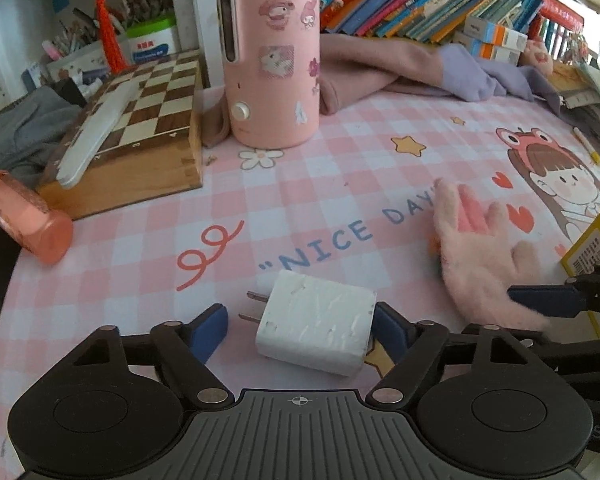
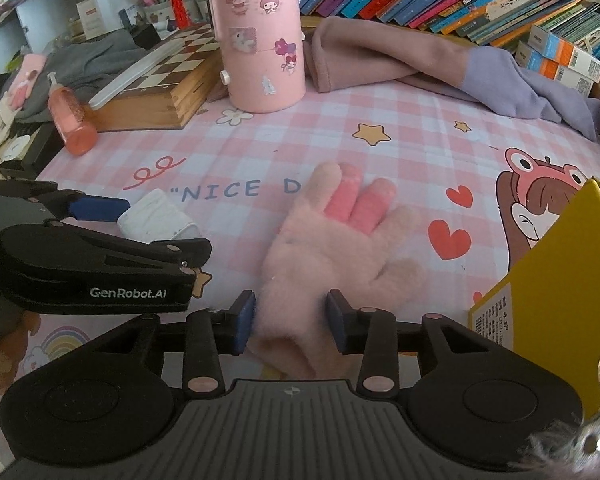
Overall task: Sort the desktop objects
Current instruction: 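Close the right tool on the pink glove while the left tool grasps the white charger block, then carry the glove and charger block with both tools over the yellow box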
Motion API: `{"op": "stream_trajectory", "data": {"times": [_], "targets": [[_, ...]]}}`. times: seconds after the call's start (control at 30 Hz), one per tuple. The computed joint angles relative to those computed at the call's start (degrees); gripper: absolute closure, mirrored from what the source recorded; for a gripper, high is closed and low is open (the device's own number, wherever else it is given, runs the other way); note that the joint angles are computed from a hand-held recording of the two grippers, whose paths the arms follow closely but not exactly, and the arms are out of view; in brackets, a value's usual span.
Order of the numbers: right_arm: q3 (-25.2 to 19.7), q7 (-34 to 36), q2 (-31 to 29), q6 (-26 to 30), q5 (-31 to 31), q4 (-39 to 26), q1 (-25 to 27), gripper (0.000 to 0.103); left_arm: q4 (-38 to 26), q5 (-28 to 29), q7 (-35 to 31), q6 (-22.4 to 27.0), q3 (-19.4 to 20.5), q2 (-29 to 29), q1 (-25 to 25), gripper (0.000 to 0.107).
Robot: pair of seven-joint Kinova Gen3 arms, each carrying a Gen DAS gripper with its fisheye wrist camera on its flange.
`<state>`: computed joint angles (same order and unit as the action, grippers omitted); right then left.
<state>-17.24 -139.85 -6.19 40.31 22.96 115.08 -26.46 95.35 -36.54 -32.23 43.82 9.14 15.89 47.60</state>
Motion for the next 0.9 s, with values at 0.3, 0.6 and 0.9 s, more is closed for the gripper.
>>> {"op": "stream_trajectory", "data": {"times": [0.3,0.6,0.9], "targets": [[0.3,-3.5,-1.1,-1.2,0.3,0.7,0.7,0.088,2.1,0.3,4.7,-0.8,0.0,-3.0,-0.5,0.040],[-3.8,-8.6,-6.4,-3.2,3.2,2.1,3.9,0.091,6.4,-3.9,12.7,-0.7,4.2,-10.2,-2.3,0.040],[-7.3,-4.7,-11.7,-2.3,-1.2,1.7,5.0,0.091,9.9,-7.2,21.1,1.1,11.4,-17.1,-5.0,0.040]]}}
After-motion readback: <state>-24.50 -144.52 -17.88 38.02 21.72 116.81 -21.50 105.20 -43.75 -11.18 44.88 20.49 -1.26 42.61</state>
